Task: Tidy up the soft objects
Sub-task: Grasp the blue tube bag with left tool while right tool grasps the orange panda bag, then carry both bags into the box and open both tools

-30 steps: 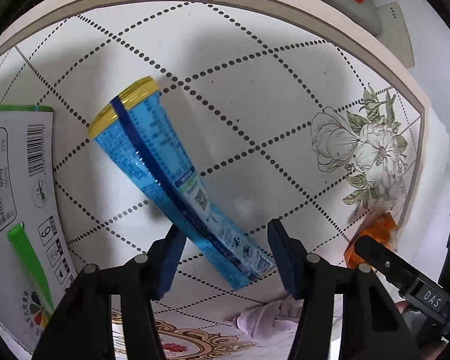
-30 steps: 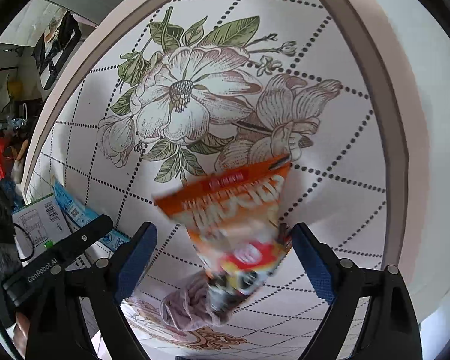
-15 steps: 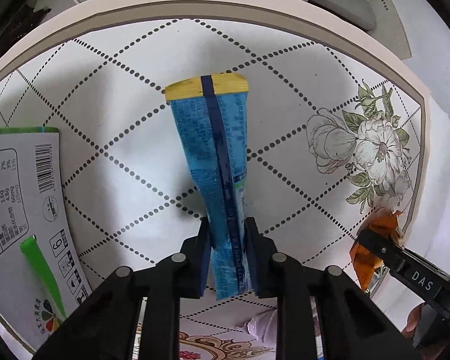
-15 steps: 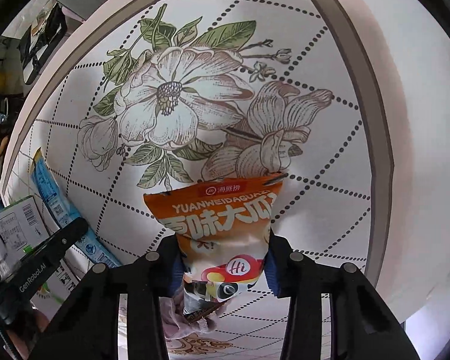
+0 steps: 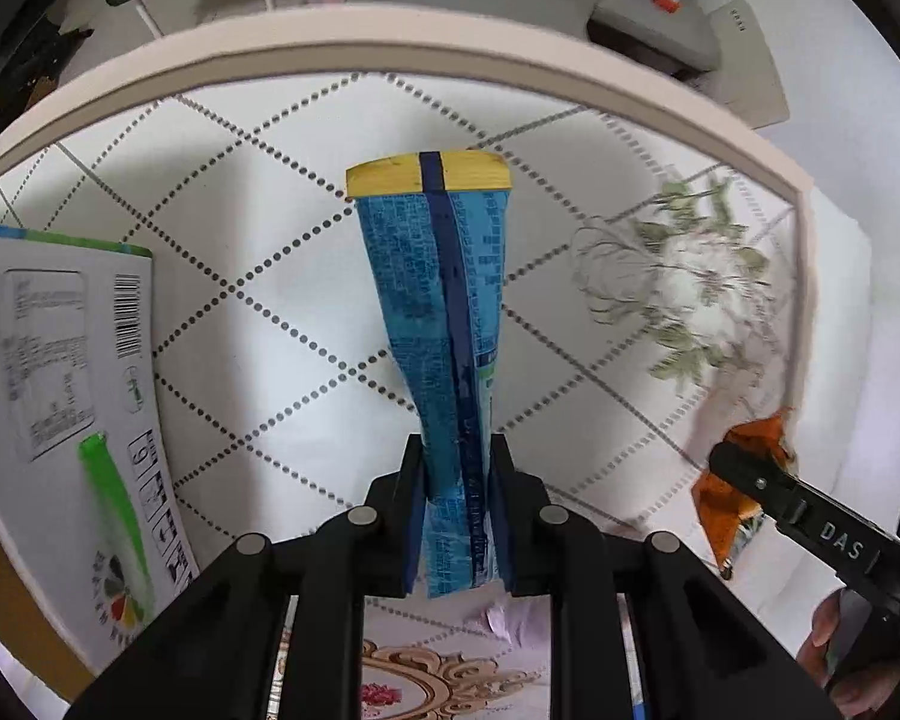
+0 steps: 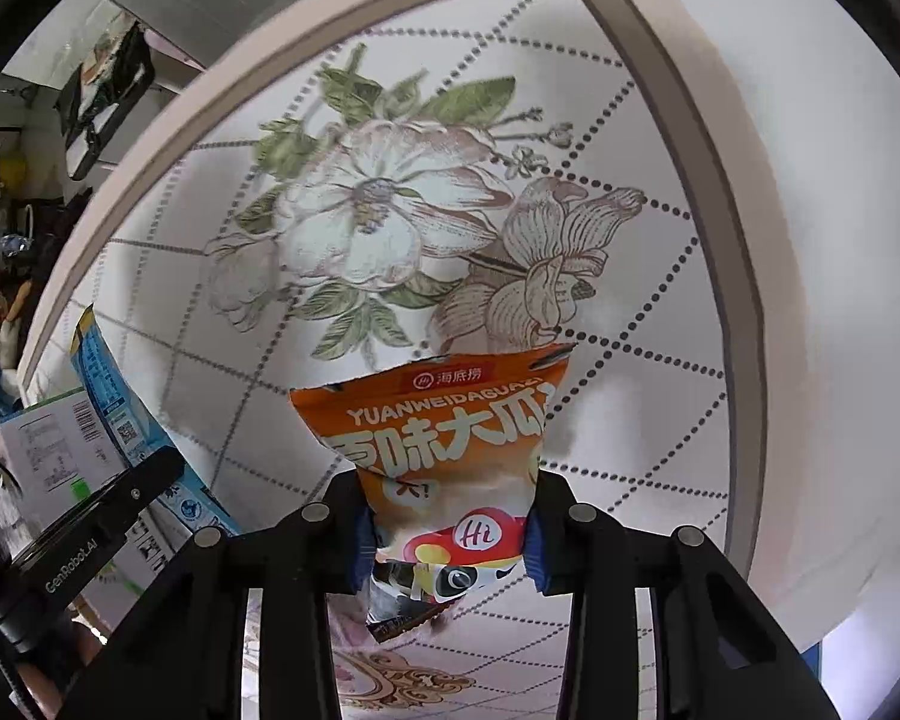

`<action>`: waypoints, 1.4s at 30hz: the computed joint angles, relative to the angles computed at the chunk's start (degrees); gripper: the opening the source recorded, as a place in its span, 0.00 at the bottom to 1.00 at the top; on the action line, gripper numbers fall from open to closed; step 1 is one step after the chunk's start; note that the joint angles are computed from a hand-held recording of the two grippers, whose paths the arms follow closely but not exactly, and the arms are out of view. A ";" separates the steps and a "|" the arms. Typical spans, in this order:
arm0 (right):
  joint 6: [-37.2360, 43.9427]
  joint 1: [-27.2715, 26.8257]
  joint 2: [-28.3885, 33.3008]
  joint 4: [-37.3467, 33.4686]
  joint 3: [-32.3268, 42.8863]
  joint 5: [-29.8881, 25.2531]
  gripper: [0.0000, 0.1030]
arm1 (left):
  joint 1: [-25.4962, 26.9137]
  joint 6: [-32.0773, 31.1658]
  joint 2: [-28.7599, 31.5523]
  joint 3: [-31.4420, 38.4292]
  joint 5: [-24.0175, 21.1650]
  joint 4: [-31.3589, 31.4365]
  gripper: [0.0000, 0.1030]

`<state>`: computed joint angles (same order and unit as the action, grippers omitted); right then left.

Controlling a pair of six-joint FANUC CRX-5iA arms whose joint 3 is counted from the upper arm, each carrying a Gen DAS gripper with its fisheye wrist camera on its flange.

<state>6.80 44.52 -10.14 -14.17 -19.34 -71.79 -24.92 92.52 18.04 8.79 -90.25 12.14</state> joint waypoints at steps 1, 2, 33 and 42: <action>-0.51 0.74 -0.38 0.98 0.89 -0.58 0.38 | 0.42 -0.40 -0.87 -0.24 -0.15 0.73 0.16; -1.16 1.51 -0.70 1.87 1.64 -1.06 0.38 | 1.02 -1.08 -1.95 -0.63 -0.19 1.93 0.16; 1.59 21.12 45.69 10.04 72.02 -11.96 0.38 | 42.11 -32.53 -15.25 -0.64 -10.50 2.71 0.16; 4.18 19.49 58.32 6.73 85.72 -19.86 0.38 | 41.20 -31.75 -9.48 -2.22 -9.80 -2.48 0.16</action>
<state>10.98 64.02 48.18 -7.44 66.38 -91.65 16.28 60.77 8.56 6.57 -100.05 9.66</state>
